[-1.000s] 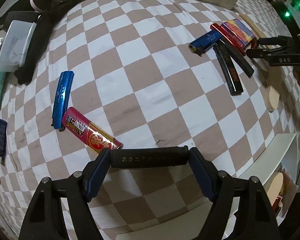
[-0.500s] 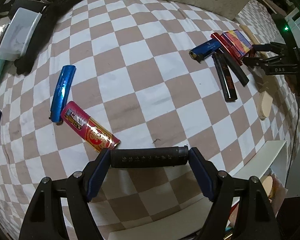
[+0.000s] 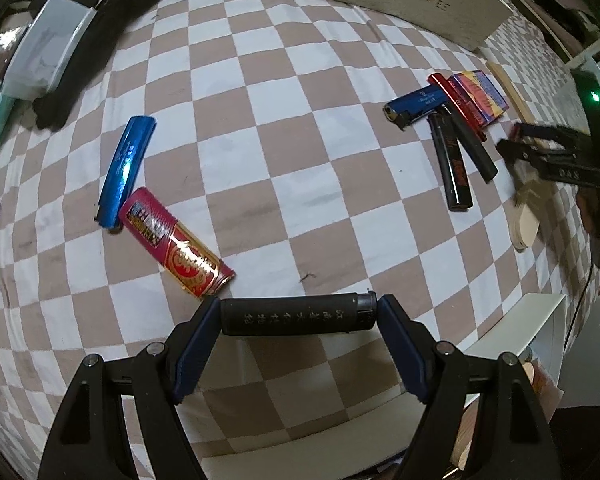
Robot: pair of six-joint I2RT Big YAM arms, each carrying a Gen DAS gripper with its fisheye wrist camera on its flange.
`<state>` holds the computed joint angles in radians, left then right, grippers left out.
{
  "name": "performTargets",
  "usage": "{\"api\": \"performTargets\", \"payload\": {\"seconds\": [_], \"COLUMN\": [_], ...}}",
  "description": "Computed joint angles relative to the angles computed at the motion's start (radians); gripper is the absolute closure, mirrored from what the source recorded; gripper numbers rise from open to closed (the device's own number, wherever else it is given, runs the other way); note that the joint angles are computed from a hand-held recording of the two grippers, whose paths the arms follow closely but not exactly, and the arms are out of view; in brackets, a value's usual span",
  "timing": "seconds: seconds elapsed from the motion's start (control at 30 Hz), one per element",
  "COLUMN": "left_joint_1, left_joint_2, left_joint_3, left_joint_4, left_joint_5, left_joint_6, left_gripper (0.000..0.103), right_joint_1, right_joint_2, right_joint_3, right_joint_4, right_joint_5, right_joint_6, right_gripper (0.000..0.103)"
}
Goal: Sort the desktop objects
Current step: 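Lift the black lighter and red tube and carry both toward the white box, then lower left tool with black lighter while right tool lowers red tube over crammed box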
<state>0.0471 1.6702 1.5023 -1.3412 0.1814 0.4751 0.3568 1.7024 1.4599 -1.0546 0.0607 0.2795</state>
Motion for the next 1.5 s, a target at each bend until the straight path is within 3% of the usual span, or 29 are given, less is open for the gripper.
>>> {"api": "performTargets", "payload": {"seconds": [0.3, 0.53, 0.67, 0.73, 1.03, 1.27, 1.5], "left_joint_1": [-0.024, -0.007, 0.001, 0.006, 0.056, 0.139, 0.188], "left_joint_2": [-0.009, -0.045, -0.105, -0.124, -0.214, -0.288, -0.353], "left_joint_3": [-0.001, 0.001, -0.025, -0.023, -0.021, -0.012, -0.026], "left_joint_4": [-0.001, 0.025, 0.060, 0.055, 0.026, -0.045, -0.088], "left_joint_5": [0.019, 0.050, 0.047, 0.061, 0.135, 0.211, 0.262], "left_joint_6": [-0.099, -0.110, -0.082, -0.083, -0.040, 0.023, 0.062], "left_gripper": [0.024, 0.024, 0.024, 0.024, 0.024, 0.024, 0.024], "right_joint_1": [0.026, 0.045, 0.098, 0.070, 0.100, 0.199, 0.292], "right_joint_2": [-0.052, -0.107, -0.204, -0.320, -0.372, -0.432, -0.418], "right_joint_3": [-0.039, -0.034, -0.094, -0.145, -0.130, -0.109, -0.073], "right_joint_4": [-0.025, -0.018, 0.005, -0.057, -0.012, -0.041, 0.000], "right_joint_5": [-0.038, -0.033, -0.034, -0.039, -0.131, -0.106, -0.104], "right_joint_6": [0.159, 0.227, 0.253, 0.216, 0.313, 0.362, 0.406], "right_gripper": [0.019, 0.019, 0.019, 0.019, 0.019, 0.019, 0.019]}}
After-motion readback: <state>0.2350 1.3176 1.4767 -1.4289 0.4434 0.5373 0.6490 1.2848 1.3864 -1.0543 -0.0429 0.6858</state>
